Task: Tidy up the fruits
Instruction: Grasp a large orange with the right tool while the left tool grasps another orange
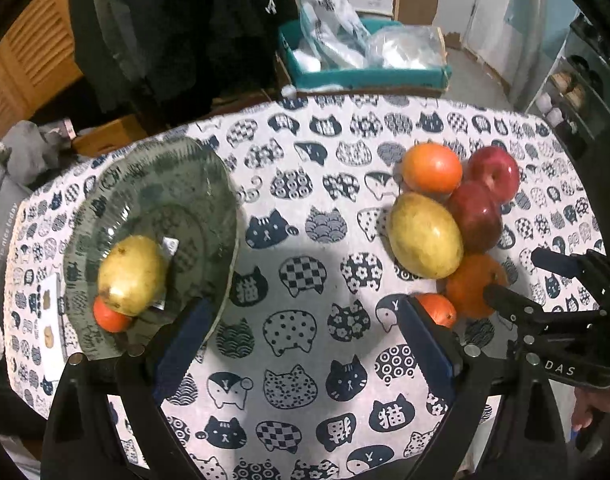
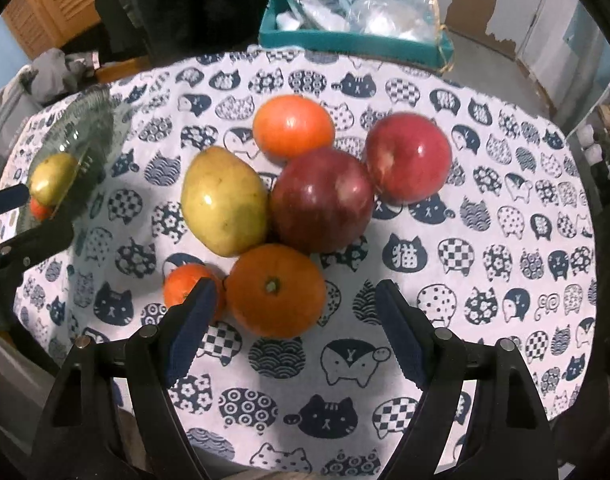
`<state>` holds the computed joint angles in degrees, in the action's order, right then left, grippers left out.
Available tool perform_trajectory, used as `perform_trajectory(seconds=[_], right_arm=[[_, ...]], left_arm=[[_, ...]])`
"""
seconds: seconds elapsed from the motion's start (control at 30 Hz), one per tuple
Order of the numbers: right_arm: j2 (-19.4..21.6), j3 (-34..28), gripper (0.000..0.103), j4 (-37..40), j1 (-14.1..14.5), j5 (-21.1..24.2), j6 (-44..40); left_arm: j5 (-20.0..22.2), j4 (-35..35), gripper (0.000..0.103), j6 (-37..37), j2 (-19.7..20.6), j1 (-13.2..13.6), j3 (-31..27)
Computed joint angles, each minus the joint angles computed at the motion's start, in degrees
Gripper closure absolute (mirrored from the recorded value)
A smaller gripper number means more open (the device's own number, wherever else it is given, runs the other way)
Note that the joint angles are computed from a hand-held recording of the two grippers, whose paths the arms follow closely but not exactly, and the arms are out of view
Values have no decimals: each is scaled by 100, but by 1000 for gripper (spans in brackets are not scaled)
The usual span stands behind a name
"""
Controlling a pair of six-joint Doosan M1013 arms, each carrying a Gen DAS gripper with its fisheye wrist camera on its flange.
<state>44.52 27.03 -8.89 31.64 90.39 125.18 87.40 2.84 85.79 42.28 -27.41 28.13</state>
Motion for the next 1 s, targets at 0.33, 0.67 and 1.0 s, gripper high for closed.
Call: perform_trajectory(seconds=[0.33,0.67,1.0], right_arm=[[-67,377,22,458,-107,-242,11],[-57,448,39,848,-175,-394,3],[-401,952,39,223,-141,-355,382]], left_arm=[[264,-99,7,-28,150,5,-60],[417,-358,7,-65,247,24,-198],[574,-614,7,14,362,-118,-368]])
